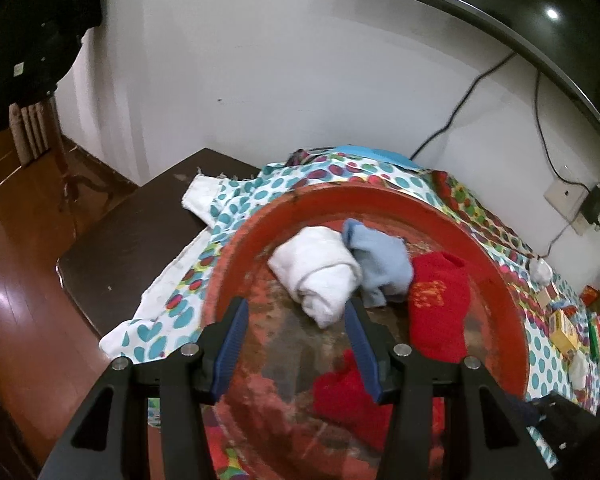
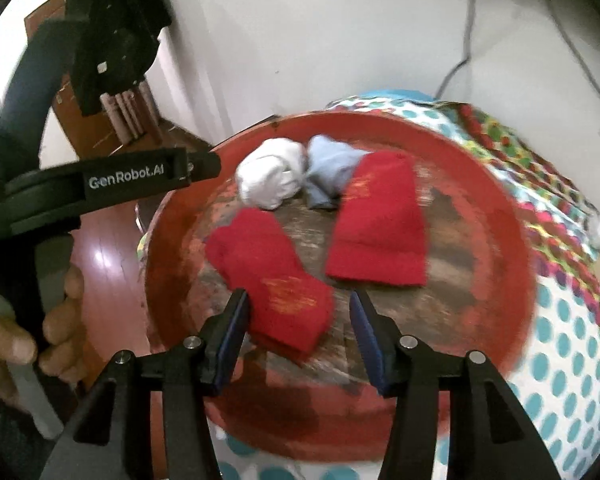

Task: Organize objects
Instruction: 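Carry the red sock onto the tray and open the right tool, then grasp the white rolled sock with right tool while left tool reaches the yellow box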

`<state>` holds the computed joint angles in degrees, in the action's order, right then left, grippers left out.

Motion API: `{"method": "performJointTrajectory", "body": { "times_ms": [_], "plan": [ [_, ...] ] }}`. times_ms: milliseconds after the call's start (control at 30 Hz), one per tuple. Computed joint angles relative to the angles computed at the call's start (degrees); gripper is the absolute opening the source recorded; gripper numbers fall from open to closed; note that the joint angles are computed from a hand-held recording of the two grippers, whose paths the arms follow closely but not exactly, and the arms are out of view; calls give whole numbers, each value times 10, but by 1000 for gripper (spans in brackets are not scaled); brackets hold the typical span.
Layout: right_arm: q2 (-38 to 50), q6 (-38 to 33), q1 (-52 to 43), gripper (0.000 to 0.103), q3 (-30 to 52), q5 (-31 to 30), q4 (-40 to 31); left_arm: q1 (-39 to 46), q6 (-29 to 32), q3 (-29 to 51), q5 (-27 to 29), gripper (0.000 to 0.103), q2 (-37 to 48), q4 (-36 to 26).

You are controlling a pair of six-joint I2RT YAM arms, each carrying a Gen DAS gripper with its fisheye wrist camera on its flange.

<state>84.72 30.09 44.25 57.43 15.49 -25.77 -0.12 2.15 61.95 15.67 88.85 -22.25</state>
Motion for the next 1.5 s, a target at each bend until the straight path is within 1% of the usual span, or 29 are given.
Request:
{"method": "performJointTrajectory", "body": {
  "times_ms": [100,200,333,367,433,500,567,633,700,767,800,900,967,1033,1067,1100,1133,1167,1233,1300,1400,1467,1500],
  "plan": [
    [-62,8,-11,50,-38,22,-22,-25,8,-10,-12,51,-13,4],
    [-137,15,-45,50,-84,31,-49,-54,19,-25,-27,51,-32,11],
    [-264,12,-126,50,-149,32,-104,-95,31,-44,-34,51,-58,15],
    [-297,2,-155,50,-163,33,-124,-106,33,-48,-37,51,-64,16],
    [-350,-22,-219,50,-184,22,-155,-128,39,-53,-42,51,-72,16],
    [-404,-63,-301,50,-205,6,-183,-148,44,-60,-43,51,-82,16],
    [-448,-125,-412,50,-224,-31,-200,-168,50,-70,-48,51,-96,18],
    [-475,-203,-534,50,-245,-71,-199,-185,56,-74,-50,51,-103,16],
    [-479,-276,-641,50,-260,-115,-185,-206,64,-82,-60,51,-115,16],
    [-464,-341,-741,50,-271,-166,-167,-225,72,-84,-71,51,-122,12],
    [-448,-371,-790,50,-275,-201,-155,-236,78,-85,-73,51,-126,11],
    [-412,-414,-855,50,-283,-257,-130,-283,95,-71,-96,51,-116,-5],
    [-390,-426,-866,55,-290,-278,-107,-328,111,-53,-130,51,-100,-16],
    [-377,-436,-872,56,-299,-295,-83,-378,144,-32,-154,51,-82,-26],
    [-371,-440,-875,54,-302,-302,-74,-403,163,-19,-158,51,-72,-28],
    [-365,-440,-874,52,-306,-306,-63,-430,191,2,-150,51,-53,-35],
    [-362,-443,-873,41,-309,-310,-54,-445,203,19,-144,51,-39,-43],
    [-360,-447,-874,38,-312,-313,-47,-463,220,46,-133,51,-14,-58],
    [-356,-458,-891,35,-313,-334,-41,-491,249,117,-101,52,47,-103],
    [-349,-464,-920,35,-311,-356,-41,-514,274,210,-73,52,124,-166],
    [-301,-475,-978,35,-296,-418,-46,-538,306,366,-47,52,243,-269],
    [-282,-480,-1006,34,-291,-451,-48,-549,314,476,-50,52,321,-331],
    [-279,-479,-1010,34,-291,-458,-49,-553,323,543,-53,52,364,-367]
  ]
}}
